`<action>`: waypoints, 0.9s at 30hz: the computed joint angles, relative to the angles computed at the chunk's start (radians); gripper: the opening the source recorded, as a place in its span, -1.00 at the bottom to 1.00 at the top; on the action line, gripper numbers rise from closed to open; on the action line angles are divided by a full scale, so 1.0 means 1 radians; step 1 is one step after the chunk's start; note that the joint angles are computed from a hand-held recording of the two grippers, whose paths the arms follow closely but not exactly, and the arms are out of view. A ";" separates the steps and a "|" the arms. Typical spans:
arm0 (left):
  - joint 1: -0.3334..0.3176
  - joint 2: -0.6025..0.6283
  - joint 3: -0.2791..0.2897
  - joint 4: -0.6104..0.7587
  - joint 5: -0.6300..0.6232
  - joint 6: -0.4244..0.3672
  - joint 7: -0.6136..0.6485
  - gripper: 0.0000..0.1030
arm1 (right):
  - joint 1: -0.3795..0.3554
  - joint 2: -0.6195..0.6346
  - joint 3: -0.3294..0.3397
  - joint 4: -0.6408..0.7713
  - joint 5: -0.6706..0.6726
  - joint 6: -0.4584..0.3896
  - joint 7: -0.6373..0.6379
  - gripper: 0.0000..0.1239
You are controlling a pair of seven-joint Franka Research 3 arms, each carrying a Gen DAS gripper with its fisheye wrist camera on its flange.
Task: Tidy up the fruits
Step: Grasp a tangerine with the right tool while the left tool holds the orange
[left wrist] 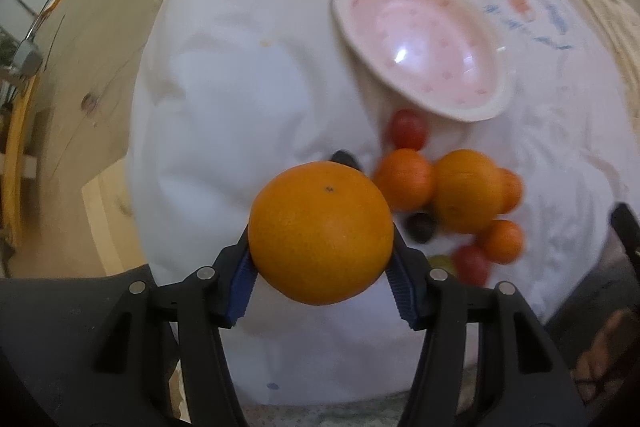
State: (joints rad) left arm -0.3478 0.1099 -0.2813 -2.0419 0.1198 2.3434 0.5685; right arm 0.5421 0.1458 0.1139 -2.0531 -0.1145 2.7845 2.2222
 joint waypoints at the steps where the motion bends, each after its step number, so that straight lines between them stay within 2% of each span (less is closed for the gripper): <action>1: 0.002 -0.013 0.000 -0.008 -0.004 0.015 0.008 0.05 | -0.001 0.001 0.000 0.003 0.005 -0.008 0.002 0.66; 6: 0.002 -0.054 0.003 -0.021 0.026 0.082 0.016 0.04 | -0.023 0.013 0.022 0.019 0.109 -0.045 -0.066 0.66; 8: 0.004 -0.054 0.006 -0.014 0.052 0.110 0.015 0.04 | -0.044 0.023 0.048 0.033 0.220 -0.081 -0.152 0.66; 10: 0.004 -0.054 0.006 -0.027 0.059 0.140 0.005 0.04 | -0.078 0.038 0.088 0.052 0.405 -0.127 -0.286 0.42; 11: 0.009 -0.052 0.007 -0.036 0.036 0.165 0.013 0.04 | -0.096 0.053 0.107 0.070 0.505 -0.170 -0.358 0.38; 13: 0.014 -0.052 0.007 -0.063 0.003 0.209 0.023 0.04 | -0.097 0.087 0.107 0.109 0.581 -0.248 -0.410 0.25; 18: 0.010 -0.038 0.008 -0.066 0.040 0.203 -0.016 0.04 | -0.063 0.149 0.083 0.168 0.583 -0.317 -0.405 0.20; 21: 0.019 -0.053 0.008 -0.094 -0.010 0.232 0.006 0.04 | -0.051 0.183 0.079 0.192 0.587 -0.323 -0.386 0.19; 25: 0.023 -0.057 0.008 -0.105 -0.040 0.238 0.012 0.04 | -0.044 0.221 0.080 0.229 0.594 -0.336 -0.378 -0.03; 27: 0.023 -0.058 0.009 -0.105 -0.033 0.238 0.008 0.04 | -0.029 0.230 0.072 0.240 0.561 -0.338 -0.364 -0.04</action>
State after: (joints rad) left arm -0.3252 0.0521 -0.2723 -2.1473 0.0872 2.5812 0.5769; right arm 0.5129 0.3758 0.1858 -1.8131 0.4469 2.4469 1.8580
